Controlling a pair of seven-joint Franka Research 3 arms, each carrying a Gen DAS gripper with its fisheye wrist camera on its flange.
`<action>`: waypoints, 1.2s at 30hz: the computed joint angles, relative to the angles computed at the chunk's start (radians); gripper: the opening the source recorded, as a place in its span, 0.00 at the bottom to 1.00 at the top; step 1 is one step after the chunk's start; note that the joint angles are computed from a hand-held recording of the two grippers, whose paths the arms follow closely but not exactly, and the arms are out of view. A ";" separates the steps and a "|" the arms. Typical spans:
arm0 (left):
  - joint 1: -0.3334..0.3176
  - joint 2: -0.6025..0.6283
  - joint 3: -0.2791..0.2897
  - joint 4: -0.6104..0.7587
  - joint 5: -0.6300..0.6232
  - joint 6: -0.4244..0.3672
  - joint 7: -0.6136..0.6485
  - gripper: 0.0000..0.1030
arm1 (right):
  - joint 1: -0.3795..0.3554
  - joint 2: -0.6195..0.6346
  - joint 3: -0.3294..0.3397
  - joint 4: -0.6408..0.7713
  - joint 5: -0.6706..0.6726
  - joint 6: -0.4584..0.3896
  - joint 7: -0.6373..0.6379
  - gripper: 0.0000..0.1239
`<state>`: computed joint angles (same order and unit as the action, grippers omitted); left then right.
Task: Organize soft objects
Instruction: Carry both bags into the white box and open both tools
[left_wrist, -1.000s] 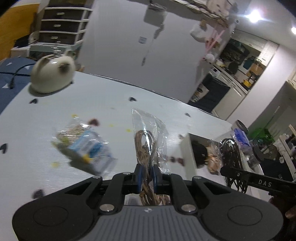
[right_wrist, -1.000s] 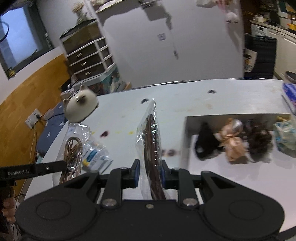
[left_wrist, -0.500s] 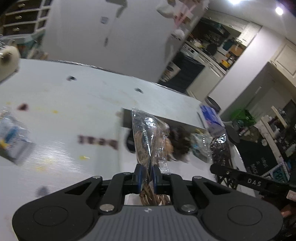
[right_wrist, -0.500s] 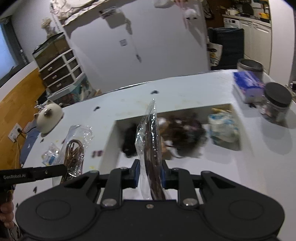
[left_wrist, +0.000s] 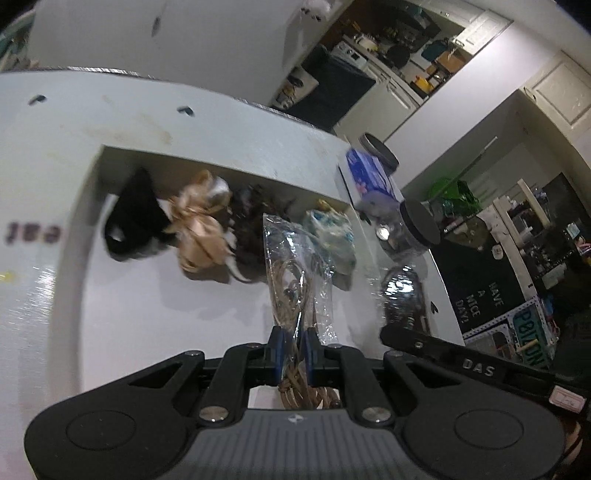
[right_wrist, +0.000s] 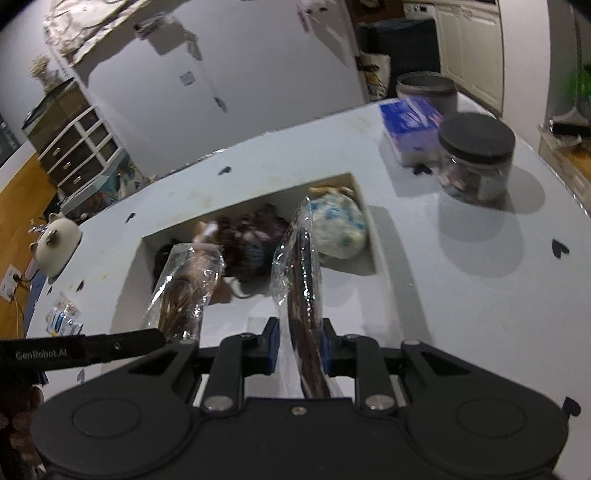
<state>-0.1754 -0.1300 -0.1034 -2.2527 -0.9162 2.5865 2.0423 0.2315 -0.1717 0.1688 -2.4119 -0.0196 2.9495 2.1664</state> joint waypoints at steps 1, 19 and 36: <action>-0.001 0.006 -0.002 0.005 0.006 -0.007 -0.011 0.11 | 0.013 0.009 -0.017 0.003 0.029 -0.002 -0.027 0.19; 0.024 0.132 -0.065 0.058 0.093 -0.032 -0.215 0.11 | 0.026 0.049 -0.060 0.038 0.069 -0.033 -0.170 0.29; 0.019 0.145 -0.102 0.060 0.036 -0.009 -0.165 0.34 | 0.031 0.019 -0.049 0.020 0.086 -0.114 -0.244 0.18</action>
<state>-0.1567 0.0154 -0.2055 -2.1928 -0.8800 2.5778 1.8777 0.2629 -0.1526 0.1198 -2.3921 0.0667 2.8360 1.9227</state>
